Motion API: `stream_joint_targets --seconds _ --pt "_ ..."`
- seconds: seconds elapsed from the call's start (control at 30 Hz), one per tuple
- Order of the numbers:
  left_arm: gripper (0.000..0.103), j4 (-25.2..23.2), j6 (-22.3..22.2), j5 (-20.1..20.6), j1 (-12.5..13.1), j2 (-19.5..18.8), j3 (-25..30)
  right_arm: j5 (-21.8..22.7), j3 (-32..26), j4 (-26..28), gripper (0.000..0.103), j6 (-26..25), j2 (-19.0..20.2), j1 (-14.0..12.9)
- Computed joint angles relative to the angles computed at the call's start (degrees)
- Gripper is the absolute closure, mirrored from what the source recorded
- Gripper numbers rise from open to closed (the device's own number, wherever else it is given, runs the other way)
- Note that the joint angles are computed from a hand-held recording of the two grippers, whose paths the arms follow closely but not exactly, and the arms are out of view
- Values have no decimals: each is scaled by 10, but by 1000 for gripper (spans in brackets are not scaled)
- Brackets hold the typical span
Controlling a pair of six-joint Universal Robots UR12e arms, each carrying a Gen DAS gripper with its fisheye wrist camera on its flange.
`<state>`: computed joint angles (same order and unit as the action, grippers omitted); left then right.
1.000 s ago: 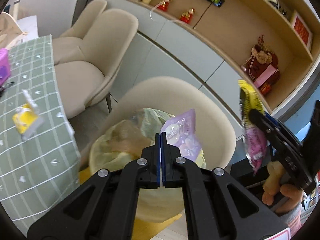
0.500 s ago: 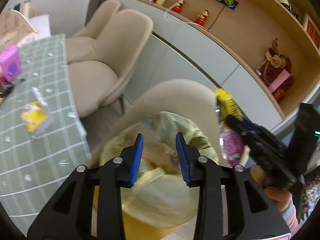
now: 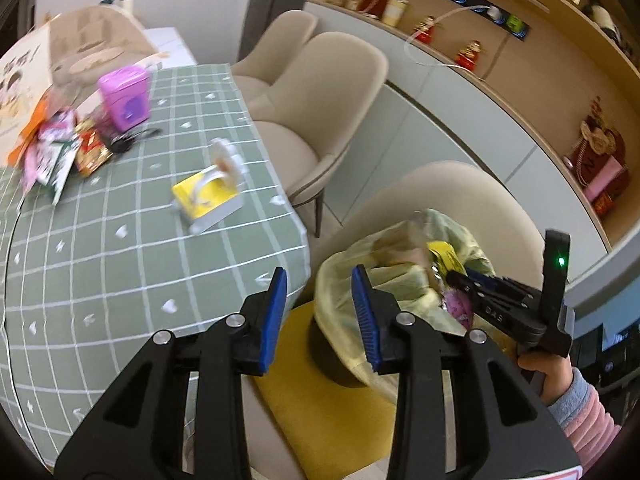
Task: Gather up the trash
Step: 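Carry both wrappers to the trash bin and release them inside, then grasp the orange bag with the right tool while the left tool grasps the yellow Dabeli wrapper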
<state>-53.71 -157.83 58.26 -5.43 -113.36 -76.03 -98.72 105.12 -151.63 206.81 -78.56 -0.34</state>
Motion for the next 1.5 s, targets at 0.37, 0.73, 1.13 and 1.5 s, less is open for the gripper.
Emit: stream_joint_targets --seconds 0.37,0.73,1.13,1.5 --pt "71 24 -44 2 31 -4 -9 -66 3 -31 61 30 -20 23" --pt "71 50 -98 24 82 -28 8 -66 -100 -69 56 -58 41 77" --pt "71 110 -237 96 166 -91 80 -59 -274 -18 56 -87 165 125" --pt "67 56 -309 136 195 -208 241 -50 -383 82 56 -80 236 147"
